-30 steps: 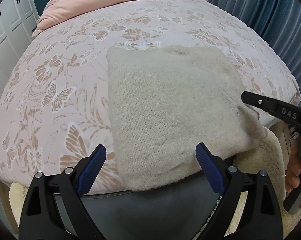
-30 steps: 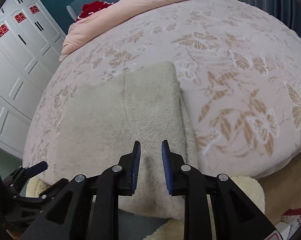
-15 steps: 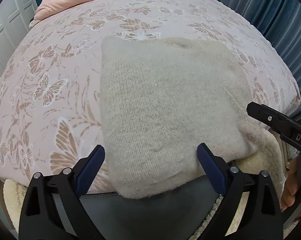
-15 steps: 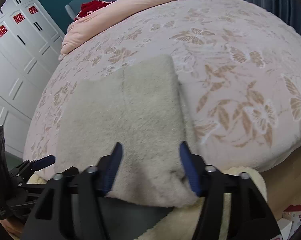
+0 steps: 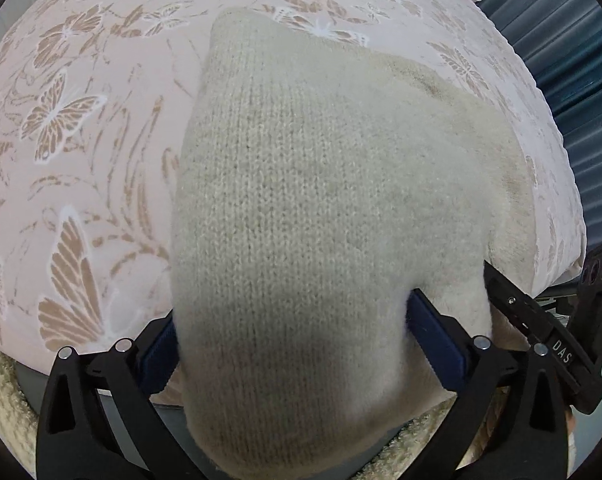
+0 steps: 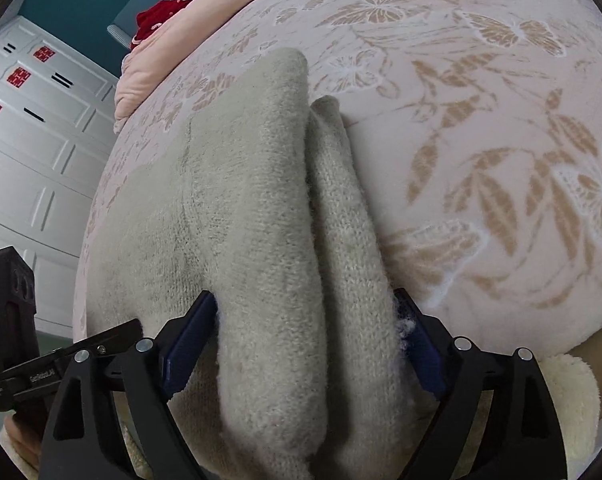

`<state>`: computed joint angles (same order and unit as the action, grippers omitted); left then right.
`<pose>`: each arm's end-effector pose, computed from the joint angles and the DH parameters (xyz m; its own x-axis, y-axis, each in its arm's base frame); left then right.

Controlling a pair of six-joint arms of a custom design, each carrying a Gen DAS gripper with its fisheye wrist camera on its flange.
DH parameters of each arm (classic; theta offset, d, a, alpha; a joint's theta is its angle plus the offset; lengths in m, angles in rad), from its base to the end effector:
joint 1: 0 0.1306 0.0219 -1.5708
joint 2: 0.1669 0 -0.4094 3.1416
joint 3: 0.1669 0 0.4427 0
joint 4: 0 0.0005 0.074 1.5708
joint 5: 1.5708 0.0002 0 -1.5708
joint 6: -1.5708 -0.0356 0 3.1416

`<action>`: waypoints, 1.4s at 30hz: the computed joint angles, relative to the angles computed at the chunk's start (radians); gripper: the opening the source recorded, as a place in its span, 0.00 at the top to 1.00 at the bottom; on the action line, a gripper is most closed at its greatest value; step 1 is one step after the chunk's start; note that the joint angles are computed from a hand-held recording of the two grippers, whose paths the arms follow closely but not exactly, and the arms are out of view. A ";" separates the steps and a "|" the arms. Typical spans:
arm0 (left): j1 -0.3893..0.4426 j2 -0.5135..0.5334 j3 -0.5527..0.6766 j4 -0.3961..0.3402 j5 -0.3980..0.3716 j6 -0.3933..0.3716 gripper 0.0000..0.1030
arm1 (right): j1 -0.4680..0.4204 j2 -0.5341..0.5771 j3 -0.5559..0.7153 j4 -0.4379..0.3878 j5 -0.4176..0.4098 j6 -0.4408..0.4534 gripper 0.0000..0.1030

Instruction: Fold small clothes

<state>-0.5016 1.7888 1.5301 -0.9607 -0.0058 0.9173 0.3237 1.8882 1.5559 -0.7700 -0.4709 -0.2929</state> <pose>0.5620 -0.3085 0.2938 -0.8809 -0.4224 -0.2136 -0.3623 0.8921 -0.2700 0.6383 0.2307 0.2541 -0.9478 -0.0466 -0.3154 -0.2131 0.8285 0.5179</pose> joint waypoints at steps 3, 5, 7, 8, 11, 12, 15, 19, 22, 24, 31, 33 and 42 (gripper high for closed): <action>-0.005 0.011 0.012 -0.007 -0.015 -0.002 0.04 | -0.005 0.001 -0.007 0.015 -0.027 -0.009 0.15; -0.006 0.018 0.021 -0.010 -0.025 -0.006 0.04 | -0.009 0.000 -0.012 0.030 -0.043 -0.013 0.15; -0.009 0.021 0.025 -0.012 -0.034 -0.008 0.04 | -0.009 0.000 -0.016 0.041 -0.050 -0.014 0.16; -0.009 0.022 0.026 -0.014 -0.036 -0.010 0.04 | -0.009 -0.001 -0.019 0.046 -0.053 -0.014 0.18; -0.005 0.021 0.026 -0.015 -0.031 -0.013 0.04 | -0.012 0.003 -0.014 0.048 -0.069 -0.015 0.20; -0.004 0.021 0.027 -0.017 -0.028 -0.011 0.04 | -0.017 0.005 -0.013 0.048 -0.077 -0.012 0.21; -0.004 0.022 0.028 -0.020 -0.027 -0.010 0.04 | -0.019 0.003 -0.018 0.050 -0.082 -0.013 0.21; -0.002 0.023 0.030 -0.018 -0.025 -0.008 0.04 | -0.020 -0.001 -0.023 0.059 -0.087 -0.017 0.21; -0.002 0.017 0.021 -0.008 -0.019 -0.007 0.04 | -0.022 -0.001 -0.027 0.069 -0.104 -0.024 0.21; 0.002 0.013 0.013 0.004 -0.006 -0.003 0.04 | -0.026 0.001 -0.027 0.077 -0.126 -0.034 0.22; 0.046 -0.018 -0.073 0.166 0.157 0.082 0.04 | -0.032 0.021 -0.008 0.086 -0.181 -0.118 0.37; 0.042 -0.027 -0.073 0.165 0.155 0.067 0.15 | -0.030 0.006 -0.019 0.094 -0.173 -0.147 0.55; 0.017 -0.126 -0.059 0.178 0.130 -0.049 0.51 | -0.043 -0.154 -0.094 0.167 -0.159 -0.219 0.64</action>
